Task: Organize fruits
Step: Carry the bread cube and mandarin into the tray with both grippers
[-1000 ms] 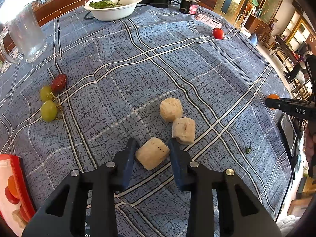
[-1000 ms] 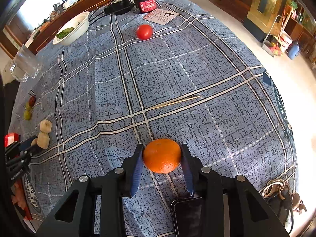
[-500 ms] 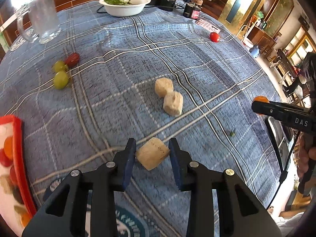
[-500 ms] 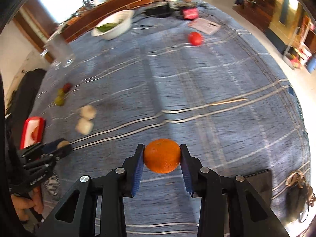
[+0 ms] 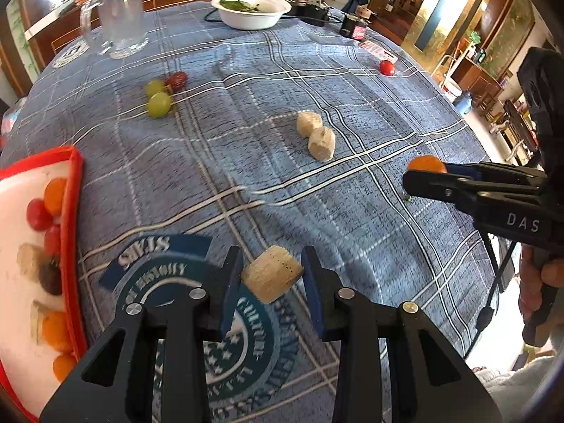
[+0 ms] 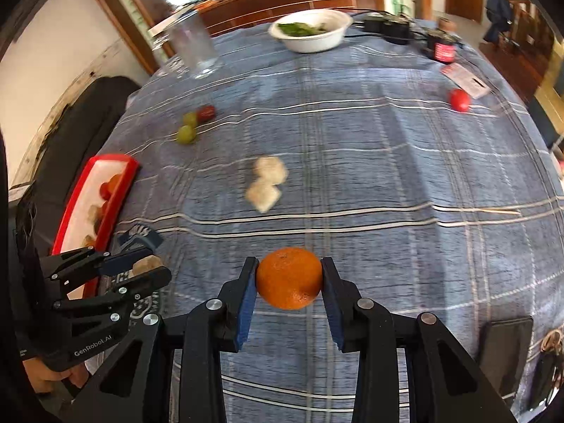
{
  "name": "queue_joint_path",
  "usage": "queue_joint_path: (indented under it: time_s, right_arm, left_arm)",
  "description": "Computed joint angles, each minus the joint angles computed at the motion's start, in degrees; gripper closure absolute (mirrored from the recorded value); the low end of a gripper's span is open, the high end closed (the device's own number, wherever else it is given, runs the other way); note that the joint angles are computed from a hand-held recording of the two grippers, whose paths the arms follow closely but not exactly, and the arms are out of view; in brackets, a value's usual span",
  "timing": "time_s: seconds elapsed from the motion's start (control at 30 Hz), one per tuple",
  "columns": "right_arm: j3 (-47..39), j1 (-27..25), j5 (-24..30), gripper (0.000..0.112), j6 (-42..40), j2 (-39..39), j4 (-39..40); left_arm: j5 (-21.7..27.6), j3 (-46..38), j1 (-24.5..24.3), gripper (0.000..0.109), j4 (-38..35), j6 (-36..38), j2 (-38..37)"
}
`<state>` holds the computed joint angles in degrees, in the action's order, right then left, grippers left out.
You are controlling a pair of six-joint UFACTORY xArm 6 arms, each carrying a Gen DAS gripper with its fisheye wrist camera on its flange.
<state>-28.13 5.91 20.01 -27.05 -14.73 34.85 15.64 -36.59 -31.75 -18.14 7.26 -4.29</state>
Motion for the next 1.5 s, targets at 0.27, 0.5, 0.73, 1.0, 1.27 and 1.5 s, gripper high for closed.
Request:
queue_joint_path:
  time_s: [0.27, 0.5, 0.73, 1.0, 1.27, 1.5]
  right_arm:
    - [-0.2, 4.1, 2.0, 0.076, -4.2, 0.1, 5.5]
    - [-0.1, 8.5, 3.1, 0.076, -6.8, -0.5, 8.1]
    - [-1.3, 12.2, 3.0, 0.076, -6.4, 0.7, 8.3]
    - [-4.2, 17.1, 2.7, 0.077, -6.5, 4.1, 9.2]
    - [-8.3, 21.4, 2.9, 0.077, -6.5, 7.4, 9.0]
    - [-14.1, 24.6, 3.4, 0.077, -6.2, 11.6, 8.4]
  left_arm:
    - [-0.3, 5.3, 1.1, 0.077, -4.0, 0.6, -6.0]
    - [-0.1, 10.2, 3.7, 0.077, -5.8, 0.0, -12.1]
    - [-0.3, 14.5, 7.6, 0.077, -5.3, -2.0, -17.5]
    - [0.8, 18.2, 12.5, 0.077, -2.2, -4.4, -22.5]
    - [2.0, 20.4, 17.3, 0.077, -1.3, -3.8, -25.4]
    - [2.3, 21.1, 22.4, 0.077, -2.8, -0.6, -26.2]
